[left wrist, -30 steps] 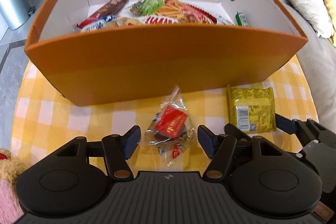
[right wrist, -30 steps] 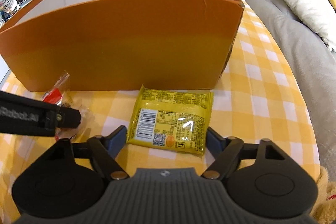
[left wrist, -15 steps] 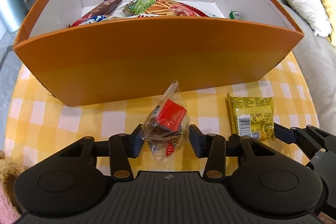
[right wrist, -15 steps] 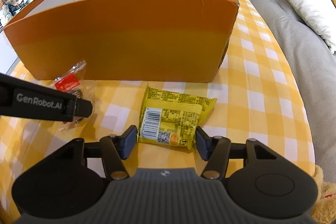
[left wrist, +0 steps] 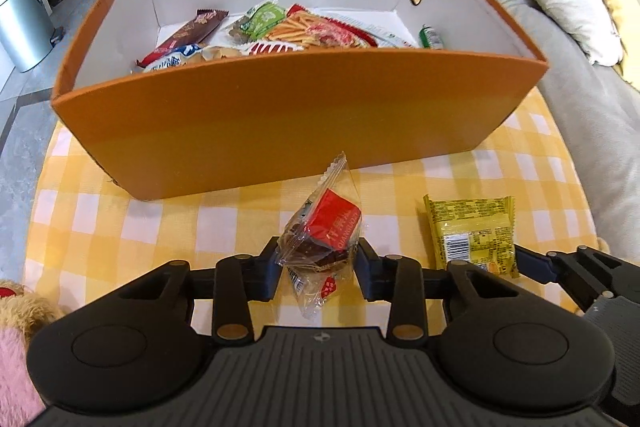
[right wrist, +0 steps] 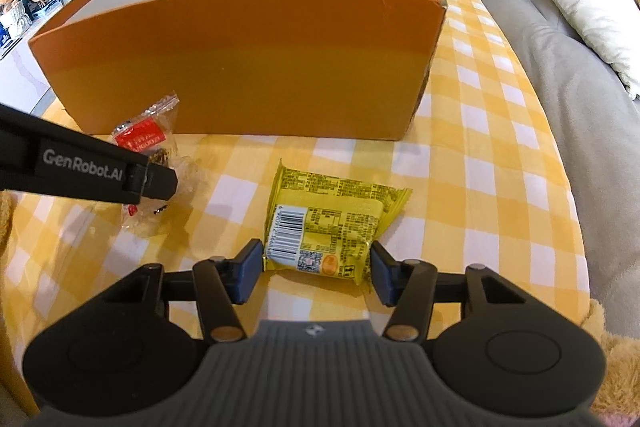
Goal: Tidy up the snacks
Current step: 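Close left tool on the clear candy bag while right tool closes on the yellow packet, then lift both held snacks and carry them over the orange box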
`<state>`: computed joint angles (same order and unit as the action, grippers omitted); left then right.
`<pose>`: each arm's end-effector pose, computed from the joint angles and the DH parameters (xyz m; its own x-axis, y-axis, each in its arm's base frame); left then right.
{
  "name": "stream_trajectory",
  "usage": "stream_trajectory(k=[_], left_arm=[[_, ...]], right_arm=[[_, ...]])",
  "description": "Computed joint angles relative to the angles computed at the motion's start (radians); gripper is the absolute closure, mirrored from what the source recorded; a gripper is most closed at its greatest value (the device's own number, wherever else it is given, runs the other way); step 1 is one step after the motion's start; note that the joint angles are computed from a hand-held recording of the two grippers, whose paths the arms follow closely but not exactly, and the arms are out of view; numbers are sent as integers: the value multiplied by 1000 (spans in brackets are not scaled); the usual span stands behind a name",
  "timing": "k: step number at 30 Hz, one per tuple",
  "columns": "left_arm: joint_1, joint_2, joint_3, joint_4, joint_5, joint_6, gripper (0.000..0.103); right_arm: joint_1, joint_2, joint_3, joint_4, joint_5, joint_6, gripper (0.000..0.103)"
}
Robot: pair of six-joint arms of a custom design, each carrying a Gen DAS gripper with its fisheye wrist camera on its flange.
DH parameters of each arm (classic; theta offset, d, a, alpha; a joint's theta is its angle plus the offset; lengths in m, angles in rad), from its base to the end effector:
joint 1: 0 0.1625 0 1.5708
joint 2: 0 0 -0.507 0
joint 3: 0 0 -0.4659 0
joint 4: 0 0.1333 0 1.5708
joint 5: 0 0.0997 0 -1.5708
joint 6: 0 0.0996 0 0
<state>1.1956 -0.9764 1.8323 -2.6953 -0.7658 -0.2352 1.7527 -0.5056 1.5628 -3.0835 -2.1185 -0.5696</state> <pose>-0.0671 -0.7300 0.1906 -0.7777 -0.1351 -0.6140 0.1770 0.8901 -0.4200 0.2247 -0.7715 -0.0302 -0.6544 -0.4166 0.6310 -0.6120 0.7820 -0.1183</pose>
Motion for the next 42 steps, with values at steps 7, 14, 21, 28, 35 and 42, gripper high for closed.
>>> stream_trajectory(k=[7,14,21,28,35,42], left_arm=[[-27,-31,27,-21,1,7,61],[-57,-64,63,-72,9,30,61],[-86,-99,98,-145,12,64,61],[-106,-115,103,-225,16,134,61],[-109,-114,70,-280,15,226,61],[-105,-96,16,-321,31,330,61]], right_arm=[[11,-29,26,3,4,21,49],[24,-64,60,-22,34,27,49],[44,-109,103,-67,70,33,49],[60,-146,123,-117,105,41,49],[79,-150,92,-157,135,-5,49],[96,-127,17,-154,163,-80,49]])
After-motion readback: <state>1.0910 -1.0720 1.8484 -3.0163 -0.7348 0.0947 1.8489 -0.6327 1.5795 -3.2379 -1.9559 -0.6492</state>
